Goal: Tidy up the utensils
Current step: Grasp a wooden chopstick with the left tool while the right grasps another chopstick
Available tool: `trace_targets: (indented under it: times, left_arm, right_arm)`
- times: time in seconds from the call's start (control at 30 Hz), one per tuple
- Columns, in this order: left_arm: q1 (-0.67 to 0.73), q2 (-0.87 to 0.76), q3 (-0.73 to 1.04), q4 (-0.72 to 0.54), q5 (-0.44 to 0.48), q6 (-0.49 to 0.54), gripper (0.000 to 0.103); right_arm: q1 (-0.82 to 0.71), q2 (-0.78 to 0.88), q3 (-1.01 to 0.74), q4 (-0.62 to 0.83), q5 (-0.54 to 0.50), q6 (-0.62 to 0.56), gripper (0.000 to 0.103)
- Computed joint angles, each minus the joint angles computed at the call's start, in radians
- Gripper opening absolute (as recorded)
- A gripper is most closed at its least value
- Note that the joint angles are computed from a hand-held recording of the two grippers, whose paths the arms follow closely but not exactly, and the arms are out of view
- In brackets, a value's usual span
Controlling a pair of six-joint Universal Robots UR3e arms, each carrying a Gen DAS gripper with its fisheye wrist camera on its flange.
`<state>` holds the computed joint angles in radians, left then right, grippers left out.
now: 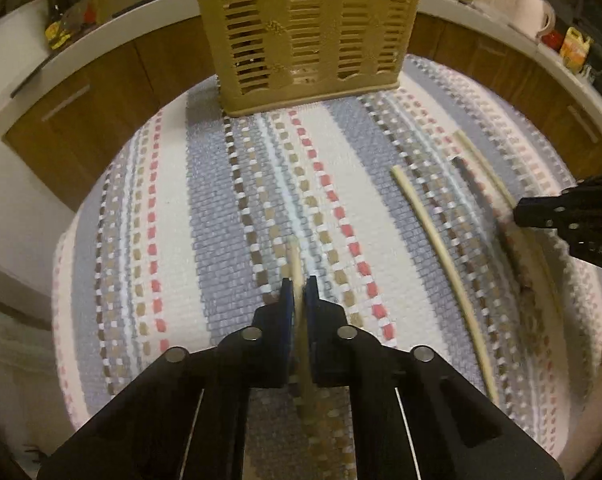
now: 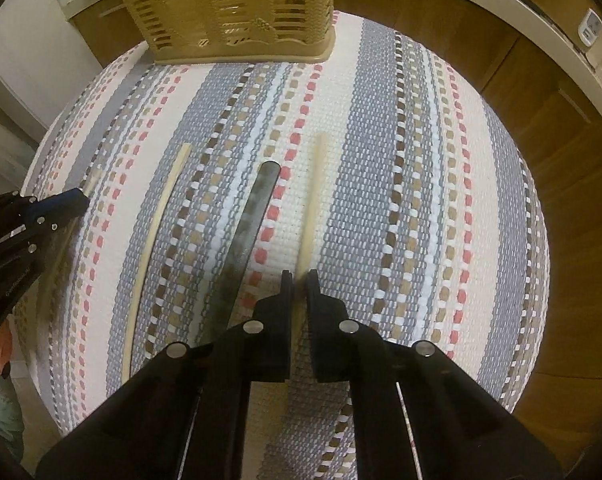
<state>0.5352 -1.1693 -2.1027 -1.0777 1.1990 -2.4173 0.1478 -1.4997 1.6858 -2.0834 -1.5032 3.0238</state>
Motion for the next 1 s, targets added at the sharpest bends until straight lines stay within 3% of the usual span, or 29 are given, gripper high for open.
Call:
trace_targets:
  times: [0.17,0.33,0.57,0.63,0.7,0.83,1.0]
  left_arm:
    - [0.113,-0.025,0.099,-0.179,-0.162,0.05,0.004]
    - [0.157,-0.146,0.206,-0.228,-0.223,-0.058,0.004]
    - [0.077,-0.276,0.236,-0.077,-0.165,-0.229,0.005]
    - [0.062,-0.31,0.278,-0.123,-0.145,-0.206,0.006]
    - [0.051,-0.331,0.326,-0.193,-0.119,-0.153,0.016]
    - [-0.005,-0.315,0.362,-0.242,0.01,-0.068,0.018]
    - [-0.06,-0.295,0.361,-0.253,0.085,-0.029,0.019]
  right_arm:
    - [-0.055,-0.038,0.016,0.003,0.018,-0.013,0.005]
    - [-0.079,-0.028,-0.009,0.002,0.005,-0.01,0.005]
    - [-0.129,0.012,-0.03,0.044,0.031,-0.032,0.005]
    - [-0.143,0.024,-0.06,0.086,0.047,-0.039,0.005]
    - [-0.161,0.035,-0.091,0.136,0.069,-0.049,0.006]
    - [-0.172,0.056,-0.136,0.189,0.077,-0.073,0.006]
    - [-0.136,0.099,-0.197,0.213,0.031,-0.081,0.007]
